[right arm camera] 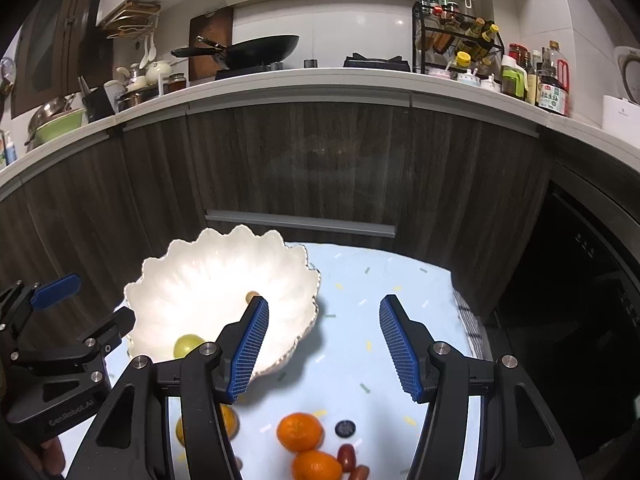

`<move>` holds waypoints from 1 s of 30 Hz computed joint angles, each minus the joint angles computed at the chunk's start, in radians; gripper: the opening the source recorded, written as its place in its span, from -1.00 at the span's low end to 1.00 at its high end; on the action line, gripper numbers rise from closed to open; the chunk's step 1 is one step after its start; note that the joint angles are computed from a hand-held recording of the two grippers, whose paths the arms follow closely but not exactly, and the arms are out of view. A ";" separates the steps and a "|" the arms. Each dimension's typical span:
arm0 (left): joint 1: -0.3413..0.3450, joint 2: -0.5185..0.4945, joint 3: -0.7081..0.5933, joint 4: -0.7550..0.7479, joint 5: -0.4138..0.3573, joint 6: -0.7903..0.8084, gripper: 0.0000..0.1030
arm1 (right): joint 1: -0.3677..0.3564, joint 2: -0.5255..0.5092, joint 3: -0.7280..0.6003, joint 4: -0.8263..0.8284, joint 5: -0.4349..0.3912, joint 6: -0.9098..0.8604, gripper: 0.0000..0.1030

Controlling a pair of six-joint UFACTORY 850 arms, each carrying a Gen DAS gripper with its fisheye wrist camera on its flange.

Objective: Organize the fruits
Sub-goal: 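Withdraw the open left tool from the bowl toward the remaining fruits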

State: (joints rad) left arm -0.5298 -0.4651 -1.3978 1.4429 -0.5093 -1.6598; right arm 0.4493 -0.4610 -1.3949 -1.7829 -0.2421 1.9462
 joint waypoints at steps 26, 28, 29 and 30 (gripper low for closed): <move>-0.057 0.006 0.090 0.072 0.070 -0.073 0.52 | -0.023 0.064 0.177 0.099 0.003 -0.062 0.14; -0.065 0.004 0.096 0.087 0.074 -0.091 0.52 | -0.029 0.068 0.191 0.095 0.013 -0.065 0.14; -0.070 0.000 0.097 0.087 0.078 -0.090 0.52 | -0.032 0.069 0.199 0.089 0.017 -0.064 0.14; -0.073 -0.003 0.096 0.082 0.080 -0.085 0.52 | -0.034 0.071 0.206 0.087 0.019 -0.067 0.14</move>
